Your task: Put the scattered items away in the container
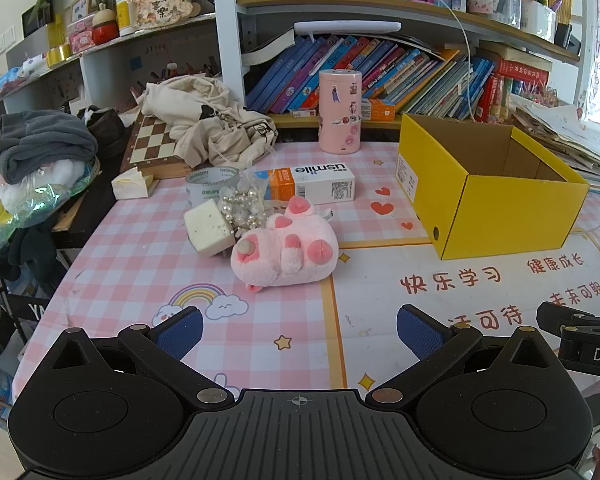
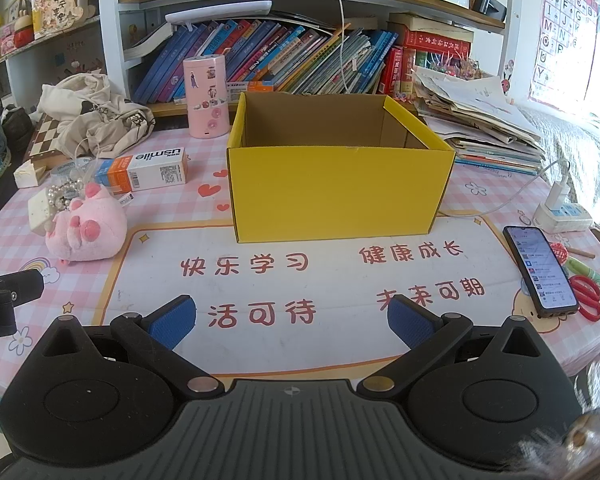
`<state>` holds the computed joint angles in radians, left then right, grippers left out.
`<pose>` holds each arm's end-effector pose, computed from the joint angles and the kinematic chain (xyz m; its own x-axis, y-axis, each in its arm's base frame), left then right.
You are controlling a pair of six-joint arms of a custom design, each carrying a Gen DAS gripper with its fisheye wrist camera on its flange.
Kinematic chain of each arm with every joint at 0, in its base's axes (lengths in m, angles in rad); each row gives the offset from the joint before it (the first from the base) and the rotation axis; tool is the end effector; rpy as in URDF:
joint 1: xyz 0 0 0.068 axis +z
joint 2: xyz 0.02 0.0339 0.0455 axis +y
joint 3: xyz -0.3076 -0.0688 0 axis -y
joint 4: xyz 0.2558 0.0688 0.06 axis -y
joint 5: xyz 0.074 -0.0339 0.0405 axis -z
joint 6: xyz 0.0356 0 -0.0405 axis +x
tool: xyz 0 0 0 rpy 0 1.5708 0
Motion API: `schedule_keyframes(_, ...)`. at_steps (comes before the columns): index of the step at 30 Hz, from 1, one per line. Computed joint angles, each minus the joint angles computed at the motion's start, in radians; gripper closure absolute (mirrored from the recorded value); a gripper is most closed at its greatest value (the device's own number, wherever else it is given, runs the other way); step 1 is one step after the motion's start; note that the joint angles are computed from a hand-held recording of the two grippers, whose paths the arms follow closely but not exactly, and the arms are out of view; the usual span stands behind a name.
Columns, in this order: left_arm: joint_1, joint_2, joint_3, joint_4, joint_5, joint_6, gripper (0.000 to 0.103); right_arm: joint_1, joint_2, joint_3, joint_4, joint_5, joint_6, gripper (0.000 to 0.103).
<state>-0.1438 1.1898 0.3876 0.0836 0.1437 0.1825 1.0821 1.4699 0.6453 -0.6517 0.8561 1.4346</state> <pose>0.2059 -0.0350 0.1849 -0.5956 0.2677 -0.7573 0.3626 0.9309 0.0439 0.1251 0.1780 0.1755 -0.6036 0.2478 -0.7578 0.3890 0.9212 -0.0086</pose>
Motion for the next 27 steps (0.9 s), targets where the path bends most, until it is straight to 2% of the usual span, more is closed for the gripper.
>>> schedule_keyframes(27,0.006,0.025,0.009,-0.002,0.014,0.0,0.0,-0.011,0.006,-0.004,0.022,-0.009,-0.029,0.0)
